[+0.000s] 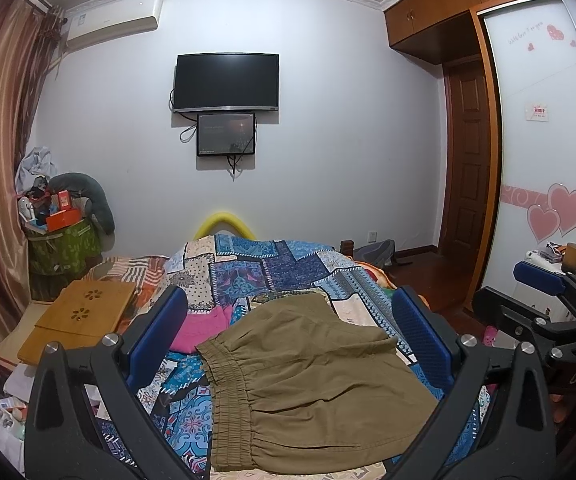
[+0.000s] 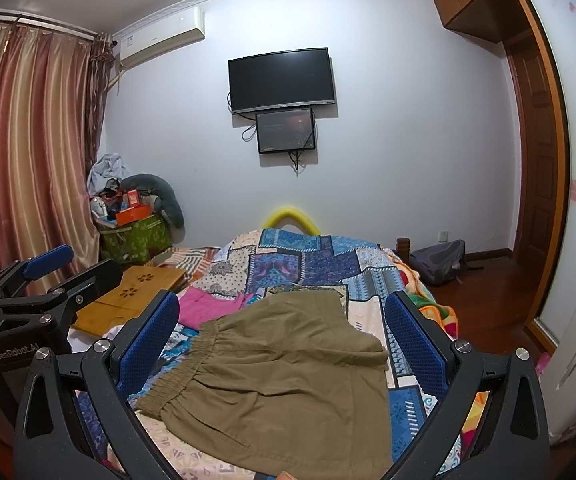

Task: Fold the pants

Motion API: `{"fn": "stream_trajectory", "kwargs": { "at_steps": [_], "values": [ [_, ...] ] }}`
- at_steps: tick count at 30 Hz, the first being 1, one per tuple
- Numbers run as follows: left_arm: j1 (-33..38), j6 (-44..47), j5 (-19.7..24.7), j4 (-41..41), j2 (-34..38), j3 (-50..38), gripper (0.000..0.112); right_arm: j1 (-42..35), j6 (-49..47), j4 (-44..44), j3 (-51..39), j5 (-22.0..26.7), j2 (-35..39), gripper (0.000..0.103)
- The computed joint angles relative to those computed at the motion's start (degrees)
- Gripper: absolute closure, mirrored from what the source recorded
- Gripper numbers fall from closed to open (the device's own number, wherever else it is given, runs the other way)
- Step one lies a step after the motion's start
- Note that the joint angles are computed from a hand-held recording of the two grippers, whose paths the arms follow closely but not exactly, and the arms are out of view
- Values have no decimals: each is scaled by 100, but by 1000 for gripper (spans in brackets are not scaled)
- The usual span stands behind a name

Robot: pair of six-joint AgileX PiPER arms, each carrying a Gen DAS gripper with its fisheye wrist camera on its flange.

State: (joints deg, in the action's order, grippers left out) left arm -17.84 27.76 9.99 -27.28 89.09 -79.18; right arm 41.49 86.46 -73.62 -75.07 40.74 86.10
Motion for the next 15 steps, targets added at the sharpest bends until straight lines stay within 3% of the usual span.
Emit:
{"fn": "stream_trajectory", "kwargs": {
  "at_steps": [15],
  "values": [
    [-17,74,-61,-65,34,-13,9,-58,-56,77,10,-30,-32,1]
  ]
}}
